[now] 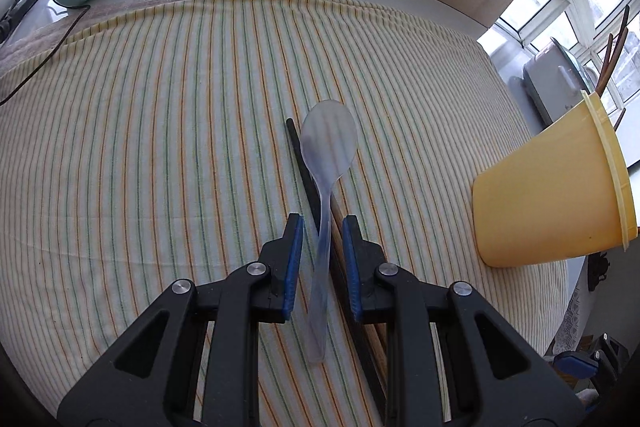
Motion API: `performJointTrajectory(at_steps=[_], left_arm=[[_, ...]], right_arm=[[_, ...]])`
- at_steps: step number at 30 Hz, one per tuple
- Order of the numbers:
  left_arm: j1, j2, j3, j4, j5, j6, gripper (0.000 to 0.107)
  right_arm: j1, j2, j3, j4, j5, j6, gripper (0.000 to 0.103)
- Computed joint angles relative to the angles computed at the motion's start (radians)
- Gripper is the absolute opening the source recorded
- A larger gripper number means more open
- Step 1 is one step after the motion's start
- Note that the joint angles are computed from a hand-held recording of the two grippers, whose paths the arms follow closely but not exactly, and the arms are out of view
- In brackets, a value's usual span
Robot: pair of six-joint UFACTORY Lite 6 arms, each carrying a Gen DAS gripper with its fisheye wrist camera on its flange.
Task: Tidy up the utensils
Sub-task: 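Move the left gripper to the clear spoon and close on it, then grasp the black chopstick on the cloth with the right gripper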
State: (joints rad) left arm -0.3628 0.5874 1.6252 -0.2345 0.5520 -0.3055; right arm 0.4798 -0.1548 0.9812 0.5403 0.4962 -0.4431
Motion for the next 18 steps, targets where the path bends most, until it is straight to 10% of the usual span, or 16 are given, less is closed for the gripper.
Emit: performJointTrajectory(at_steps=[18], left_arm=[[0.048,-0.152,-0.242,0.016,-0.098,-0.023,0.005]], right_arm=[[0.026,0.188,0.117,0.037,0.042,-0.005,0.048]])
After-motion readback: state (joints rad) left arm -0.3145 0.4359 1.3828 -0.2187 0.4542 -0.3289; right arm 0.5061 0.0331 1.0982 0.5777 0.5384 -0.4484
